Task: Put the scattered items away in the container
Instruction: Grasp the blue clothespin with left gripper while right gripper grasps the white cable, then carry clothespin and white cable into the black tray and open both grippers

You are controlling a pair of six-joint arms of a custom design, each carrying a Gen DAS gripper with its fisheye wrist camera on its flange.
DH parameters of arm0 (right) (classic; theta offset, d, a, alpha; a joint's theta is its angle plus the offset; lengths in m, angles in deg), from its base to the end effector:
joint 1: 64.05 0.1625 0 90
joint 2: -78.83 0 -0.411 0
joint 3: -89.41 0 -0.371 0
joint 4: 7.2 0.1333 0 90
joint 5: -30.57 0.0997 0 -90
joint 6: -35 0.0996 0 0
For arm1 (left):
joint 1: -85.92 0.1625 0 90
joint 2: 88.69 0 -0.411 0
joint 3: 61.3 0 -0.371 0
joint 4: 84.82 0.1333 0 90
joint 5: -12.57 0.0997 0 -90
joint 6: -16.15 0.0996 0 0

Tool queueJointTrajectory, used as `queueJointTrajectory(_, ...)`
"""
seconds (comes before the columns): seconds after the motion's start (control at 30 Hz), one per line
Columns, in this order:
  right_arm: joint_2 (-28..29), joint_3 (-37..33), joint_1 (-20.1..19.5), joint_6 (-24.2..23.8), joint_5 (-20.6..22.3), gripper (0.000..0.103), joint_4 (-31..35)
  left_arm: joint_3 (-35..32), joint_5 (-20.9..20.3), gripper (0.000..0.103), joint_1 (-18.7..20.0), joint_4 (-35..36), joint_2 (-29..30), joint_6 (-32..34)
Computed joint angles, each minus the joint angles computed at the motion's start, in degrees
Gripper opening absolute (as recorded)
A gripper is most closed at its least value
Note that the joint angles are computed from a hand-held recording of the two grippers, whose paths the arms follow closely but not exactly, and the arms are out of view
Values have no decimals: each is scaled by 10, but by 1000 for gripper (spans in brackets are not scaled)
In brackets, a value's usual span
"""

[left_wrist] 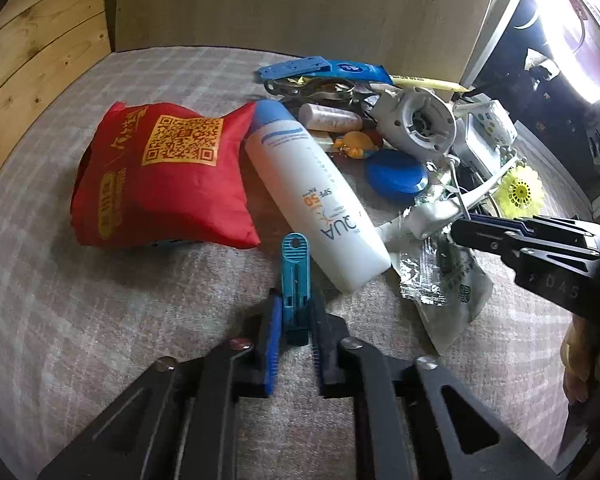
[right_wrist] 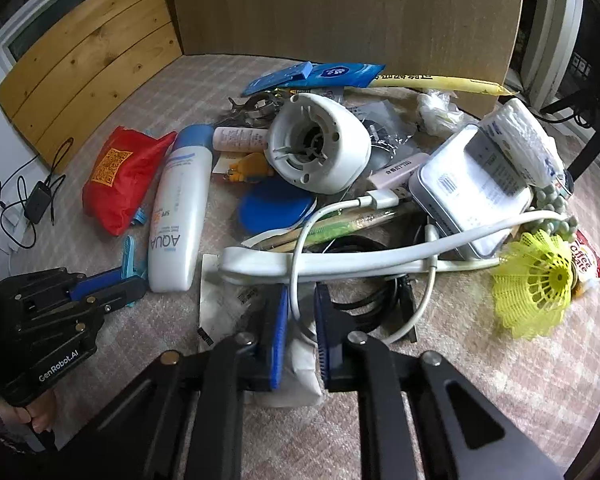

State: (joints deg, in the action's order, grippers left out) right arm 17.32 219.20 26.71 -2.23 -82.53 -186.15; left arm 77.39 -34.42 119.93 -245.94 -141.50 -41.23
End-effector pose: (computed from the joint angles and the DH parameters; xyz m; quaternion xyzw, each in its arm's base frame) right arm 0.1003 -0.4577 0.1285 0.2798 -0.9231 0.1053 0.2421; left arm -0.1800 -0.3642 0.0240 0.0359 0.9232 -0.2382 0.2995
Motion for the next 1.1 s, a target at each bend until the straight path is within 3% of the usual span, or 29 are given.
queueJointTrajectory(0.3, -34, 10, -10, 26, 38, 5, 22, 13, 2, 11, -14, -1, -10, -20)
queueJointTrajectory(0.7, -142, 47, -15, 48, 111, 4, 45, 23, 23, 11, -72, 49, -67, -53)
queueJointTrajectory(1.1, -291, 85, -48, 58, 157, 4, 68, -45, 34, 11, -122, 45, -38, 24)
